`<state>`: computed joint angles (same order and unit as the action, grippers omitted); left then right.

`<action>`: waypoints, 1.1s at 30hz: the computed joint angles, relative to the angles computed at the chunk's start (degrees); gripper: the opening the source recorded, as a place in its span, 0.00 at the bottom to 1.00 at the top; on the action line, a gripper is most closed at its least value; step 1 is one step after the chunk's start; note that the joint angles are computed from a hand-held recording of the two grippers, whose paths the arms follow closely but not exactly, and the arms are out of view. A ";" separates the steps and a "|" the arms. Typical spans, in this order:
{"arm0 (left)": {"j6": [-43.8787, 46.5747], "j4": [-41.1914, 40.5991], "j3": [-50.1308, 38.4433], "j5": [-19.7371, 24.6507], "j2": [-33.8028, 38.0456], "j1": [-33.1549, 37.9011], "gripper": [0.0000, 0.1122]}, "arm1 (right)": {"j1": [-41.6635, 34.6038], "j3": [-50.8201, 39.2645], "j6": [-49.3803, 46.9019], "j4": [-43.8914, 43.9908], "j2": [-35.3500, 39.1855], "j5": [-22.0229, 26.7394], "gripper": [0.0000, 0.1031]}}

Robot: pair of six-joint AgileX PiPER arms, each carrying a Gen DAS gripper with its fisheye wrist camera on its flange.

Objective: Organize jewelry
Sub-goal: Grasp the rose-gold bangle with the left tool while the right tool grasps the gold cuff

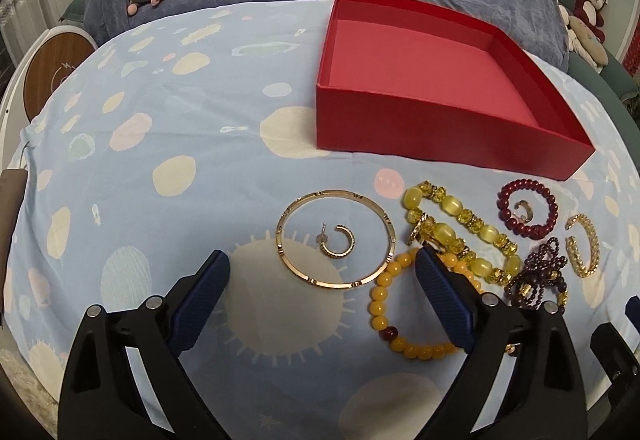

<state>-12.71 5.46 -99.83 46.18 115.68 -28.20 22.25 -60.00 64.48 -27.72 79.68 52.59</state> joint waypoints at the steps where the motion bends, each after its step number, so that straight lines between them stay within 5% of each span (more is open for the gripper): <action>1: -0.28 -0.09 0.12 -0.32 -0.35 0.28 0.80 | -0.15 0.05 -0.01 0.17 -0.15 -0.18 0.93; 12: -1.61 2.73 -5.56 3.27 3.81 -0.61 0.74 | -0.75 0.01 -0.71 1.26 -0.06 -0.46 0.93; 18: -0.22 2.10 -5.03 1.59 3.40 -0.60 0.53 | -1.03 -0.48 -1.58 1.75 0.45 -0.49 0.93; 29: 1.26 -1.87 -2.62 0.36 1.24 0.57 0.53 | -6.04 -4.26 -7.56 2.87 4.58 -2.54 0.93; 33: 1.32 -2.89 -2.35 0.48 0.39 1.12 0.53 | -9.46 -5.90 -11.20 5.01 7.79 -4.76 0.86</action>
